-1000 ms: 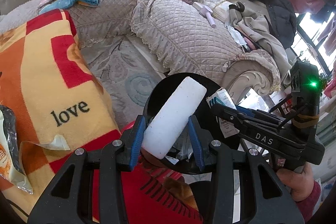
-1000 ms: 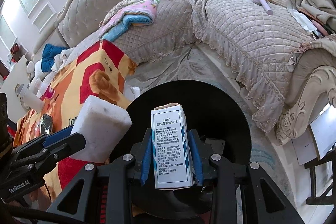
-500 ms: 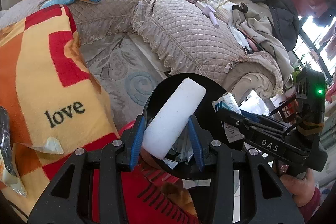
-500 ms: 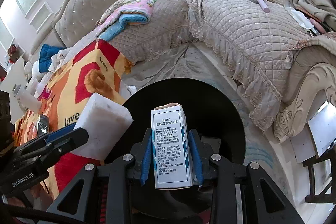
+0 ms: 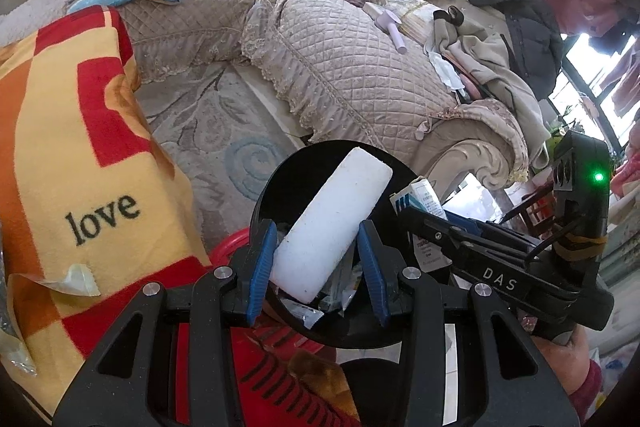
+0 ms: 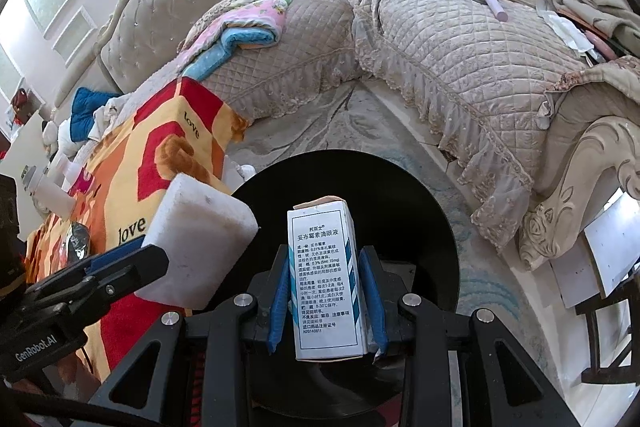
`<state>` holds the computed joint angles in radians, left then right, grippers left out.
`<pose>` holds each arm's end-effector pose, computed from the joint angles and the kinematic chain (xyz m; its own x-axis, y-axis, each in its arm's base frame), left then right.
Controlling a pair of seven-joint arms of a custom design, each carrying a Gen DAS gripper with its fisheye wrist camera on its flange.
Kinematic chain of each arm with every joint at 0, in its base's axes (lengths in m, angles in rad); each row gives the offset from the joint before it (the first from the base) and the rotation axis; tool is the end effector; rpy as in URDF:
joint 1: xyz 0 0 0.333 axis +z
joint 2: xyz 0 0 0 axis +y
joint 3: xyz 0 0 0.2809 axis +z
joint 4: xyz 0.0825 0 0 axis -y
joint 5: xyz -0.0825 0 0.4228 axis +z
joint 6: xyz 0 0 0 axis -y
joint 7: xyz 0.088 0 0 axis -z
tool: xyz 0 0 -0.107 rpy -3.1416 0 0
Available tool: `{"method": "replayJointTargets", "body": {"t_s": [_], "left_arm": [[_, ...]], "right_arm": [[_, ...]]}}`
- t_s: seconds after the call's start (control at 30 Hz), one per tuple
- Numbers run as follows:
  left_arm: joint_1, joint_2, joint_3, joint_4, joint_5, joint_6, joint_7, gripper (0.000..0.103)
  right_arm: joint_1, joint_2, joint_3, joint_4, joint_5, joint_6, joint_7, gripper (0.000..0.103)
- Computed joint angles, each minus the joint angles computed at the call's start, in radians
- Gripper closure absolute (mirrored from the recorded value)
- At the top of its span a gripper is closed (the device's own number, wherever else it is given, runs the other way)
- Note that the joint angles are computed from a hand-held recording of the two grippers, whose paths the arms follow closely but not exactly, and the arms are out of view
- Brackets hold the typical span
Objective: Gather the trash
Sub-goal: 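Open both tools over the black bin to drop the sponge and box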
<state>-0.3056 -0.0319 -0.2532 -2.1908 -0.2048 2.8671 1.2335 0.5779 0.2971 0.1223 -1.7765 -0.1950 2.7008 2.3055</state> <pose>0.5203 -0.3127 0.4249 -0.1563 -0.9189 0.3622 -0.8350 -0.0729 -0.5454 0.5391 0.4542 0.4121 0.1761 -0.9412 -0.2884 -0.8540 -0.0003 -0.5203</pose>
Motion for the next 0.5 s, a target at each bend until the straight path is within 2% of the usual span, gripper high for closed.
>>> {"method": "replayJointTargets", "body": {"t_s": [0.23,0.3,0.33,0.4,0.5], "left_arm": [[-0.009,-0.003,0.002,-0.007,-0.086,0.019,0.063,0.063],[-0.012,-0.005,0.004,-0.010,-0.127,0.023,0.091,0.058],[-0.012,-0.005,0.004,-0.010,-0.135,0.019,0.094,0.056],[-0.011,-0.011,0.005,-0.016,-0.144,0.021,0.100,0.046],[-0.010,-0.022,0.006,-0.028,-0.137,0.020,0.088,0.045]], "right_arm": [[0.001,0.004,-0.004,0.004,-0.004,-0.011,0.011,0.070],[0.007,0.003,-0.011,0.004,-0.018,-0.015,0.033,0.056],[0.010,0.000,-0.016,0.001,-0.028,-0.010,0.049,0.044],[0.008,-0.012,-0.018,-0.018,-0.031,0.015,0.076,0.040],[0.003,-0.013,-0.012,-0.018,-0.025,0.014,0.081,0.040]]}}
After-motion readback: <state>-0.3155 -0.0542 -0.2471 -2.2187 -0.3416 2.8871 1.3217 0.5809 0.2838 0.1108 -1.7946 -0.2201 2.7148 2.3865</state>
